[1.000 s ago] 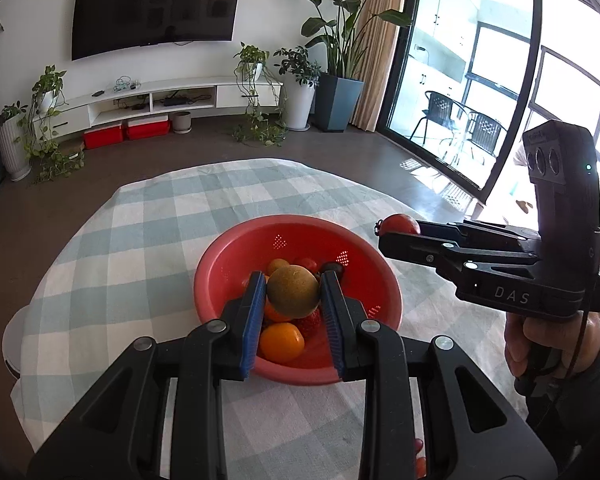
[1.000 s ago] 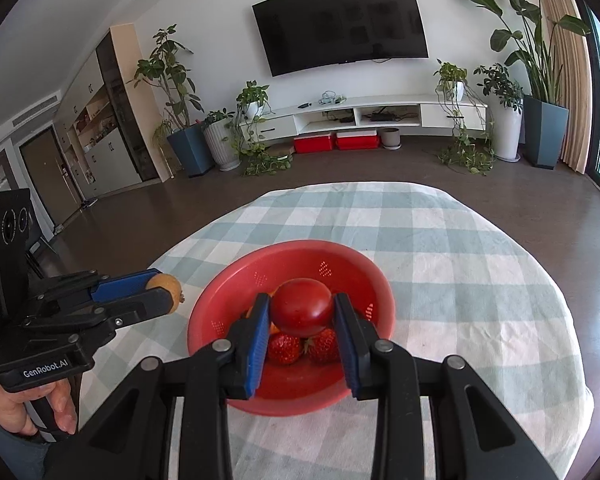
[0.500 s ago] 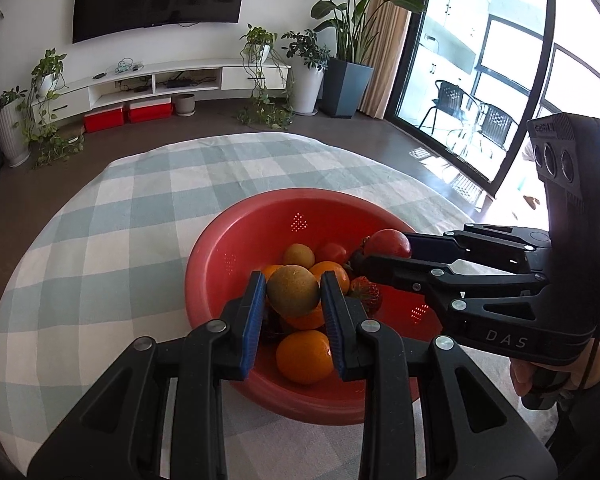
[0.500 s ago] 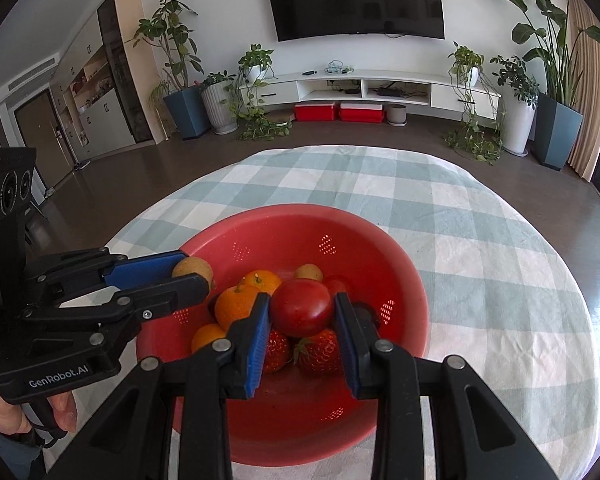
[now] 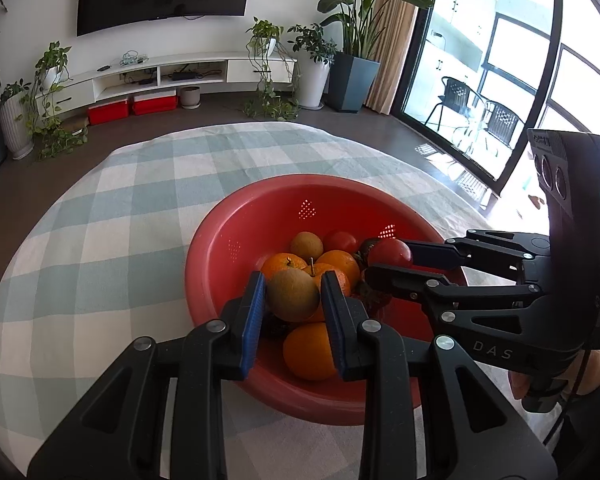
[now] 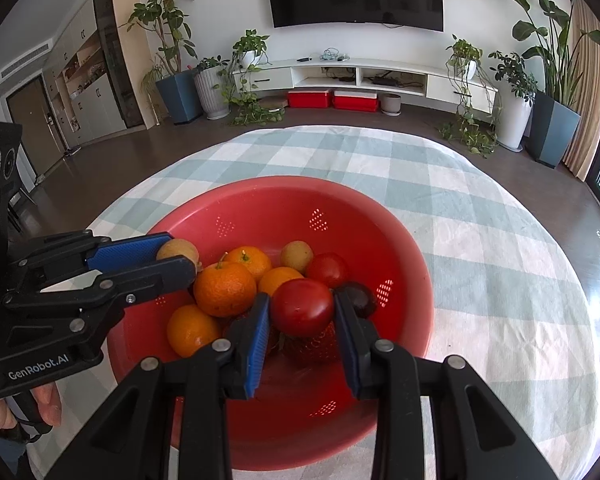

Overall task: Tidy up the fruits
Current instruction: 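Carry the yellow fruit and tomato over the red bowl and open both tools, then move both open tools back to the small red tomatoes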

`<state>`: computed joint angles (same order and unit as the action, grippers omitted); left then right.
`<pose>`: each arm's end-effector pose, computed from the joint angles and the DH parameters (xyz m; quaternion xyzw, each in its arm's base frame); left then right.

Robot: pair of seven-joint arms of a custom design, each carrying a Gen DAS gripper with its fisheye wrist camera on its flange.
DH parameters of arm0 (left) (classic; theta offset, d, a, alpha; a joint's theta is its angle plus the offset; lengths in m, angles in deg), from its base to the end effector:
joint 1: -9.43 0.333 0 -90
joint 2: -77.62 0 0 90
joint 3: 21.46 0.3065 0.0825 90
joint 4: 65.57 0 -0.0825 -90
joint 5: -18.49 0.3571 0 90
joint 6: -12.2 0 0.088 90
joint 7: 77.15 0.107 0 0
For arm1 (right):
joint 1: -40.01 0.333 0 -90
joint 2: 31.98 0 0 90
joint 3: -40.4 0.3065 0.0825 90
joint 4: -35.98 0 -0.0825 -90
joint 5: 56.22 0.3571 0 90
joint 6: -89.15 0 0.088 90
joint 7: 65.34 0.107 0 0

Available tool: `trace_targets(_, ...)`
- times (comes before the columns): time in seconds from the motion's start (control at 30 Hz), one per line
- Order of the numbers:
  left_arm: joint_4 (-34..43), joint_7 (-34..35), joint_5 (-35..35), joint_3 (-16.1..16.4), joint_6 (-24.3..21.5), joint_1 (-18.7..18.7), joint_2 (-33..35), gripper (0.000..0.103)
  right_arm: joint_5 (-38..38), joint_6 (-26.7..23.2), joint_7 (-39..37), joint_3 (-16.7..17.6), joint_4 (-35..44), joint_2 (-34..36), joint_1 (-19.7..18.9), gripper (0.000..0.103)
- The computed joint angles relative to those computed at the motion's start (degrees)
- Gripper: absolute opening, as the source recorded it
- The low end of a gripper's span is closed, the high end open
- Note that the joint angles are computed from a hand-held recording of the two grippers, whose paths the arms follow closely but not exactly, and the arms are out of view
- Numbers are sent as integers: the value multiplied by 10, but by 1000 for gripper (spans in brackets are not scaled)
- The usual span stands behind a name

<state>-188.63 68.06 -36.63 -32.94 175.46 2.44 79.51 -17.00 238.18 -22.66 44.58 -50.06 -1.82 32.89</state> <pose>0.5403 -0.1334 0.4516 -0.4906 0.7746 -0.3750 0.1363 0.7096 -0.0598 0.4269 -0.7358 0.5659 -0.1589 0.3364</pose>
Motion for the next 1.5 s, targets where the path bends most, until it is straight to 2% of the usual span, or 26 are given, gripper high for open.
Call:
trace_targets(0.07,-3,-4,3,0,1,0,-1,27,6,3,-5,3,-2,-2,-3,40)
trace_targets(0.13,-5,1,-3,0,2,0,-4,27,13,13,-9,5,-9,-7,-4,53)
trace_targets(0.2,-7,8,-11,1,4,-1,-8,28,19,18,-12,6,-13,-10,-5,55)
trace_targets(0.27,-10,15,-21,3,7,-2,-13,34,25,18,-14,6,-17,-14,-7,55)
trace_targets(0.33,-15,34,-45,6,13,-6,-23,53,36,19,-18,8,-24,-21,-12,55)
trace_targets(0.47,-32,69,-91,18,16,-17,-51,61,102,25,-57,21,-50,-50,-35,58)
trace_targets(0.53,-45,86,-115,28,15,-25,-70,70,149,25,-78,24,-66,-68,-47,64)
trace_targets(0.67,-91,128,-156,48,7,-47,-122,81,240,10,-106,11,-109,-109,-63,69)
trace_targets(0.73,-125,123,-155,54,3,-58,-148,92,284,0,-118,0,-139,-131,-67,74)
trace_targets(0.87,-205,107,-125,61,-21,-91,-204,93,324,-25,-116,-30,-202,-172,-58,75)
trace_targets(1.03,-300,83,-36,38,-25,-136,-267,93,336,-37,-127,-60,-269,-214,-33,75)
trace_targets(1.2,-364,78,11,21,10,-197,-310,93,347,-35,-155,-75,-296,-232,-15,75)
trace_targets(1.27,-373,70,10,36,16,-221,-315,91,348,-33,-162,-78,-299,-233,-11,75)
trace_targets(1.33,-375,57,18,54,16,-234,-315,78,347,-30,-166,-80,-297,-231,-7,75)
trace_targets(1.5,-360,35,37,116,10,-264,-301,63,348,-27,-171,-82,-299,-230,-4,75)
